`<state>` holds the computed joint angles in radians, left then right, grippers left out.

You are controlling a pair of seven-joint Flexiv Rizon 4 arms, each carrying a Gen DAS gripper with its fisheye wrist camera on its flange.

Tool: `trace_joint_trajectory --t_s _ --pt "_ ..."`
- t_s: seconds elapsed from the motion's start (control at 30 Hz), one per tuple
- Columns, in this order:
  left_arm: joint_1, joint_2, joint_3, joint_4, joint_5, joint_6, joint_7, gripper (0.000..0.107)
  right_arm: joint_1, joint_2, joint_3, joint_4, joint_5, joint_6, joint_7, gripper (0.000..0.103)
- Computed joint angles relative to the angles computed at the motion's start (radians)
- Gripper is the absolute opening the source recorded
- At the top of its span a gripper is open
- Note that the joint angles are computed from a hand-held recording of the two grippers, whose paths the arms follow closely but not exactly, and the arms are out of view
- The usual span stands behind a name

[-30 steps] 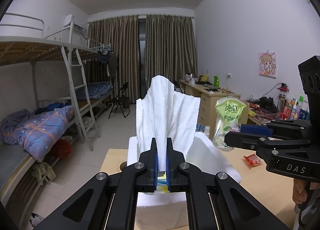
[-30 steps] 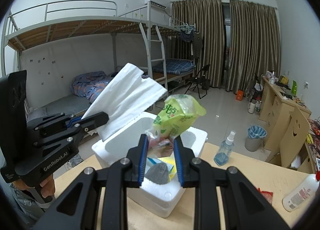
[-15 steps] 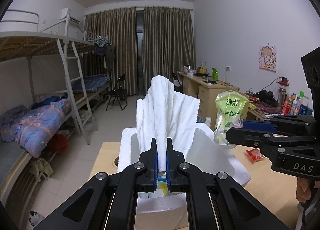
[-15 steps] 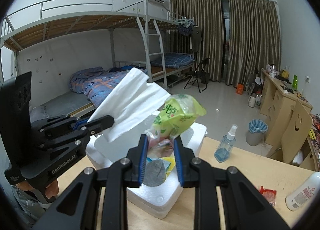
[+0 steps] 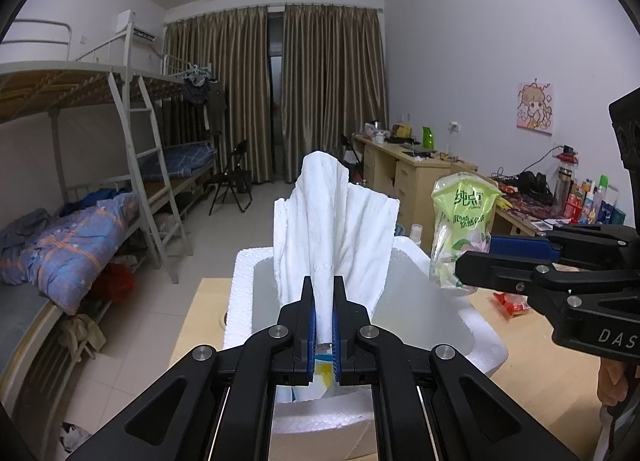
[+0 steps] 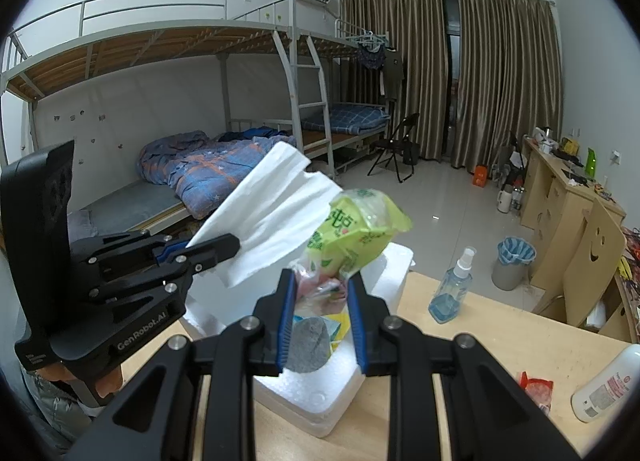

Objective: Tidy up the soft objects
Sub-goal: 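Open the left tool to drop the tissue while the right tool releases the packet into the box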

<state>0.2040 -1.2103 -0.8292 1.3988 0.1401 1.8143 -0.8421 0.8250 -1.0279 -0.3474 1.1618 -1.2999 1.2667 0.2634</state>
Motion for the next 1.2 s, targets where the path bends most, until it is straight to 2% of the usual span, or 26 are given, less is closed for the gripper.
trace_joint_trajectory --t_s 0.37,0.43,0.47,0.5,0.53,0.57,0.6,0.63,0.77,1.2 --pt "-0.021 -0.016 0.006 -0.044 -0.057 -0.062 0.055 0.007 -0.008 -0.009 0.012 -0.008 0.032 -0.012 -0.026 0.029" --pt "-0.023 -0.02 0.005 -0.048 -0.068 -0.059 0.064 0.012 -0.007 -0.011 0.009 -0.009 0.039 -0.012 -0.032 0.03" --pt "-0.024 -0.02 0.006 -0.048 -0.073 -0.056 0.066 0.017 -0.005 -0.01 0.005 -0.007 0.038 -0.008 -0.029 0.029" --pt "-0.026 -0.018 0.012 -0.049 -0.08 -0.054 0.065 0.034 -0.003 -0.01 0.003 -0.006 0.04 -0.009 -0.029 0.029" --pt "-0.025 -0.018 0.01 -0.049 -0.084 -0.058 0.065 0.06 -0.002 -0.01 0.002 -0.005 0.042 -0.009 -0.03 0.029" --pt "-0.018 -0.023 0.001 -0.045 -0.084 -0.05 0.065 0.073 -0.001 -0.01 0.0 -0.005 0.043 -0.009 -0.029 0.029" --pt "-0.007 -0.036 -0.018 -0.039 -0.074 -0.023 0.065 0.091 0.0 -0.009 -0.002 -0.004 0.043 -0.007 -0.027 0.03" --pt "0.004 -0.048 -0.036 -0.035 -0.055 0.001 0.063 0.096 0.001 -0.009 -0.002 -0.004 0.044 -0.009 -0.028 0.029" --pt "0.041 -0.063 -0.073 -0.023 0.004 0.013 0.032 0.097 0.002 -0.01 -0.004 -0.005 0.049 -0.01 -0.03 0.029" --pt "0.092 -0.076 -0.077 0.001 0.141 0.091 -0.067 0.102 -0.002 -0.039 -0.001 -0.043 0.101 0.01 -0.078 0.029"
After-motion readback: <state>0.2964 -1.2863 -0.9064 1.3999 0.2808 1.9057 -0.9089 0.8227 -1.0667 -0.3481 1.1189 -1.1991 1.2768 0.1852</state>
